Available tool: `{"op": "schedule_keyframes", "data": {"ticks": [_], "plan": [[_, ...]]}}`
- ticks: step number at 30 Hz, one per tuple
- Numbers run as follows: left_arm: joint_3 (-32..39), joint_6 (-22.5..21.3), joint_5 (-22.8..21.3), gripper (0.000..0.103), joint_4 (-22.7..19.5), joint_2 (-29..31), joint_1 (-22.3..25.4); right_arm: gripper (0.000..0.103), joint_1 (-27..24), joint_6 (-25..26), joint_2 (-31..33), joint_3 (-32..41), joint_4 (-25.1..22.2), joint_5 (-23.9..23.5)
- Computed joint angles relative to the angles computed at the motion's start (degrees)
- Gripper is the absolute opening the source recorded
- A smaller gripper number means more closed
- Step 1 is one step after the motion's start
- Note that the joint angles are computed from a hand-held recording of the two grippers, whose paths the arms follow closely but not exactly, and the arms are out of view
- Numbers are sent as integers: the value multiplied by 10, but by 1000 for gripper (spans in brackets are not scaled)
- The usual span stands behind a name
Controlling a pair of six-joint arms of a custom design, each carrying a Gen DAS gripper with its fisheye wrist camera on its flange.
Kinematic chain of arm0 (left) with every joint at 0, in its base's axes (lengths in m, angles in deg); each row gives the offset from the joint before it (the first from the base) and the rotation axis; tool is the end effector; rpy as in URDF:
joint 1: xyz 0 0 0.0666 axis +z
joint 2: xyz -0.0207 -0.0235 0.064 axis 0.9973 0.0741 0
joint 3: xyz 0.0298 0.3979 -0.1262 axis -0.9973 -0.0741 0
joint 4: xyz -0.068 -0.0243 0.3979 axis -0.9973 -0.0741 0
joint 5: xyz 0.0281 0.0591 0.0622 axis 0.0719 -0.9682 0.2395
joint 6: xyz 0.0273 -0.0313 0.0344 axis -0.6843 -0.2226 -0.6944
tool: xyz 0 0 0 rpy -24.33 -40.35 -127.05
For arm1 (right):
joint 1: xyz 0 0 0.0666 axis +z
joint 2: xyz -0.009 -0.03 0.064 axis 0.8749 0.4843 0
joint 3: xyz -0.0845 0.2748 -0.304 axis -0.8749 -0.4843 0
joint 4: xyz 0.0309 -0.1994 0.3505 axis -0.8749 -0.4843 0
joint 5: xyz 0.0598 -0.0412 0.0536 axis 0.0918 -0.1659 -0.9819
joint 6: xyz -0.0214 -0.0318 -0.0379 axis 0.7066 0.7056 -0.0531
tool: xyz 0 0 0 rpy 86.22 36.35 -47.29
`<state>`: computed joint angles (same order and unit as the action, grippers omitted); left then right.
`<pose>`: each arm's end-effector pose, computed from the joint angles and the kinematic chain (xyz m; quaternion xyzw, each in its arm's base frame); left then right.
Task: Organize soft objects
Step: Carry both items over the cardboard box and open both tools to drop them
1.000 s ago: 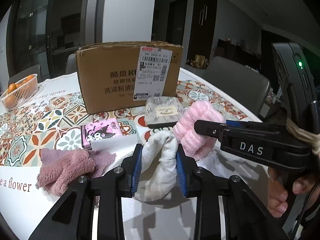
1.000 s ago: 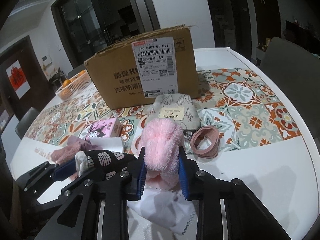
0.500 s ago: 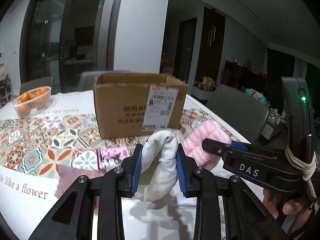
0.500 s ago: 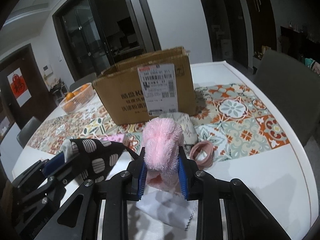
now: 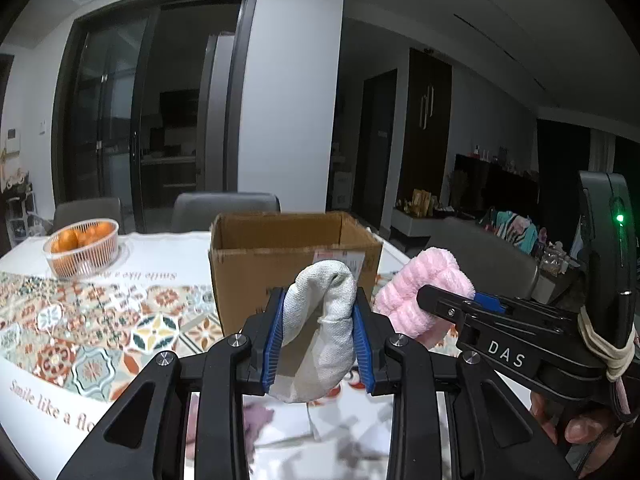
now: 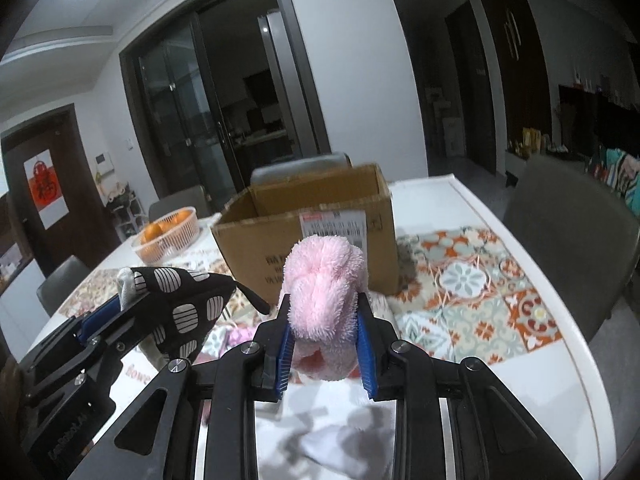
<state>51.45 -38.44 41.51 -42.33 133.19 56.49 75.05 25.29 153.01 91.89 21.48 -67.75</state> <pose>0.6107 -0.3406 0.5048 0.1497 0.8063 -0.1551 0.5508 0.6111 0.1483 0.4799 0.0549 0.8578 0.0963 0.5018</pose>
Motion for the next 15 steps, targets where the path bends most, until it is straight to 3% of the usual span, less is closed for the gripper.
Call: {"op": "schedule_keyframes", "data": {"ticks": [15], "plan": [[117, -29, 0, 32, -20, 45, 17, 29, 5, 48, 32, 98, 6, 25]]}}
